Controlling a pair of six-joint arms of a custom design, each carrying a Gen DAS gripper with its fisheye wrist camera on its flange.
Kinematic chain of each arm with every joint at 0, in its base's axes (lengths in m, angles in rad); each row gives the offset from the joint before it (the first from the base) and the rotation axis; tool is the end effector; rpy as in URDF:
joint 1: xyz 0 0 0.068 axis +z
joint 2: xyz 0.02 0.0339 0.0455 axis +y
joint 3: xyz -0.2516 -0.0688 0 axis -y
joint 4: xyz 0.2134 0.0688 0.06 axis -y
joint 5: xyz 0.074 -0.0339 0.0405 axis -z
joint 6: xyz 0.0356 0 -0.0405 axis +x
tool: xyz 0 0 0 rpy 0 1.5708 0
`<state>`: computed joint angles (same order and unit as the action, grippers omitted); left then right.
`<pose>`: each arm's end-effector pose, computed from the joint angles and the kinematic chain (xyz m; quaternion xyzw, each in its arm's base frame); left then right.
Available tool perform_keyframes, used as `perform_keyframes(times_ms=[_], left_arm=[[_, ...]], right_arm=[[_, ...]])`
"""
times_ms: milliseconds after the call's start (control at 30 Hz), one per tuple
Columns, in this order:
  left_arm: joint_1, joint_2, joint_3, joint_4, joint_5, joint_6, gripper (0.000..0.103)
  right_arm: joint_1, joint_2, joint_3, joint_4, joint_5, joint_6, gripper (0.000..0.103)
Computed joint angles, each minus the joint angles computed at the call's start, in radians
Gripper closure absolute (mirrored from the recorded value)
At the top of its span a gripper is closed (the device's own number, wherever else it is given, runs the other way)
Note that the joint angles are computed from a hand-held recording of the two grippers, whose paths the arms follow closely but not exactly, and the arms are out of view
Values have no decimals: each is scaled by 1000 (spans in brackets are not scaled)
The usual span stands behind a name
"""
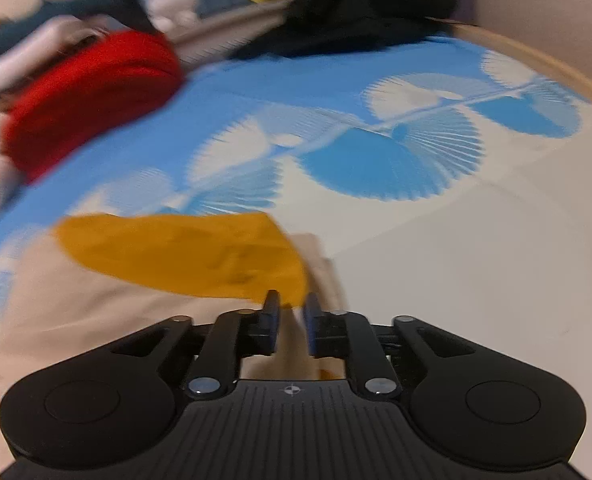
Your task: Fold large clothes
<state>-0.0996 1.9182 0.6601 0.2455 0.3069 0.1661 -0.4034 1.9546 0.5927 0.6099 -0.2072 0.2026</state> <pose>0.2831 -0.0391 0.0739 0.1676 0.9361 -0.1378 0.2770 0.2757 -0.1097 0.0761 0.2330 0.8832 0.0547 0.4034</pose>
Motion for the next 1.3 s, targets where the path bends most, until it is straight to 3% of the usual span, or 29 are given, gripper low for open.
perform_keyframes(times_ms=[67, 133, 200, 267, 433, 533, 667, 733, 800, 867, 933, 967, 1067, 1167, 1300], left_arm=[[30, 6, 55, -42, 44, -57, 22], [56, 47, 131, -74, 85, -122, 19], [71, 128, 250, -139, 115, -176, 19], [80, 236, 399, -230, 140, -225, 19], [92, 493, 715, -395, 232, -315, 15], [87, 598, 815, -396, 298, -371, 10], [80, 659, 815, -241, 346, -474, 9], [71, 660, 793, -169, 345, -482, 15], [60, 653, 780, -134, 334, -464, 26], [51, 632, 771, -117, 325, -440, 44], [47, 595, 755, -100, 326, -422, 60], [45, 574, 746, -90, 327, -410, 61], [52, 511, 714, -50, 315, -374, 63], [93, 479, 739, -61, 316, -362, 64], [162, 508, 877, -157, 306, -345, 60]], right_arm=[[-50, -32, -35, 11, -127, -34, 54], [-107, -34, -21, -77, -254, -82, 46], [-145, -6, 27, -222, -326, -168, 46], [-167, 24, 60, -328, -332, -257, 44], [-227, 52, 87, -416, -364, -321, 40], [-235, 77, 122, -452, -354, -309, 36], [-221, 87, 111, -440, -345, -275, 36], [-201, 84, 106, -424, -332, -267, 35], [-189, 87, 102, -398, -332, -254, 41], [-177, 92, 96, -372, -341, -237, 62], [-158, 84, 79, -330, -338, -231, 75], [-141, 77, 65, -299, -324, -230, 83], [-102, 67, 50, -229, -309, -189, 94], [-55, 62, 44, -130, -320, -96, 97], [46, 51, 50, -9, -311, 22, 98]])
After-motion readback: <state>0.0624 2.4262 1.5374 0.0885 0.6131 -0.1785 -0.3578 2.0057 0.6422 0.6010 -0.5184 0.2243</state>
